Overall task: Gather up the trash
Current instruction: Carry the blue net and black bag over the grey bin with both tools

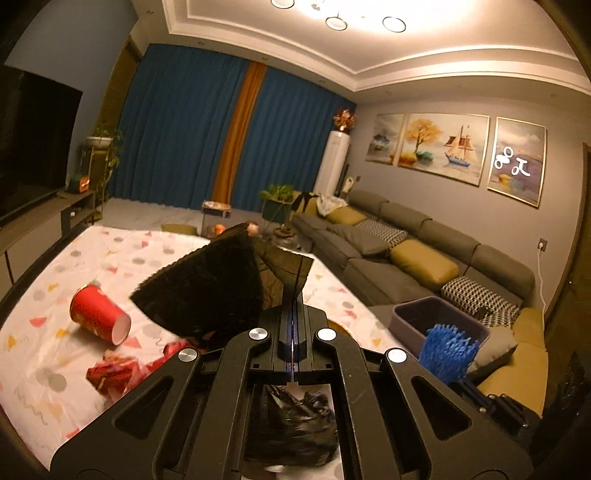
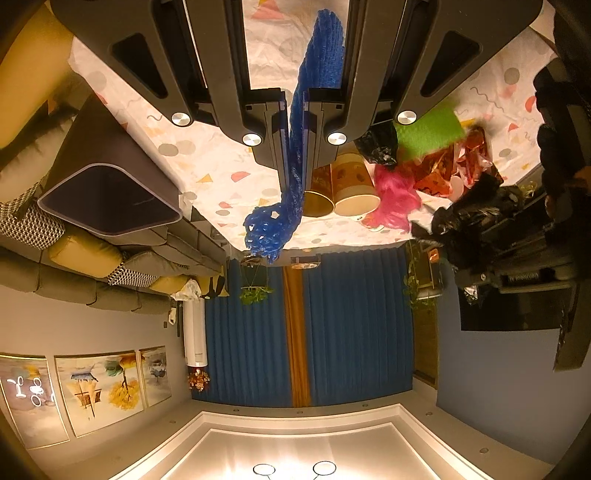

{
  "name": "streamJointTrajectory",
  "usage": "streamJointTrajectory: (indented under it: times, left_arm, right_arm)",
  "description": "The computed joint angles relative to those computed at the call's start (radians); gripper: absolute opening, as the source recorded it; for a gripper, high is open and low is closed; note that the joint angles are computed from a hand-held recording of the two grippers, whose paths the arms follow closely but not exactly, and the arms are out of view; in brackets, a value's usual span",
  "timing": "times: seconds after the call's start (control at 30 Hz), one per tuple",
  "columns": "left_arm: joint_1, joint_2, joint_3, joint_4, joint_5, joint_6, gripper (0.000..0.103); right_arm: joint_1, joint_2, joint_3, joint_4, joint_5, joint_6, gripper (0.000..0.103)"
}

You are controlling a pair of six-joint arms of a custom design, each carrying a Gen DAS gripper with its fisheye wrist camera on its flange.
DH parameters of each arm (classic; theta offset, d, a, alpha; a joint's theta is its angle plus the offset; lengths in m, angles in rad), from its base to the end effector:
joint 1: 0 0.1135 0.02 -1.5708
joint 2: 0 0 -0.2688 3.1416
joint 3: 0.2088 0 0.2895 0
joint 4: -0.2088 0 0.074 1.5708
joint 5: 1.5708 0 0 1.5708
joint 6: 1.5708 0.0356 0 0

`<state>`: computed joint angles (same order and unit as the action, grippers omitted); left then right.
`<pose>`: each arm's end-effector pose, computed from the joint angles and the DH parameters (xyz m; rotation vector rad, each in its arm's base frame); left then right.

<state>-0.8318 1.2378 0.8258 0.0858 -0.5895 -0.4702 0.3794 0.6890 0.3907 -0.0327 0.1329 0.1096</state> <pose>0.2260 -0.2186 0.2759 -0.0624 1.8537 -0.3502 0.1914 0.0713 0.2230 -0.1663 1.8968 0.2058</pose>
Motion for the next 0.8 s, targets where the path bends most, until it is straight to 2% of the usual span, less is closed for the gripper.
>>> streamJointTrajectory:
  times: [0.37,0.57,0.8]
  left_arm:
    - [-0.037,0.022,0.070,-0.008,0.033,0.043,0.000]
    - [-0.071,0.126,0.171,-0.001,0.043,0.088,0.000]
    - [-0.112,0.340,0.393,-0.005,0.068,0.121,0.000]
  right_arm:
    - [-0.079,-0.042,0.009,-0.023,-0.070,-0.011,0.007]
    - [-0.161,-0.054,0.020,-0.025,-0.122,-0.029,0.007]
    - [-0.319,0.002,0.052,0.021,-0.193,-0.051,0.007]
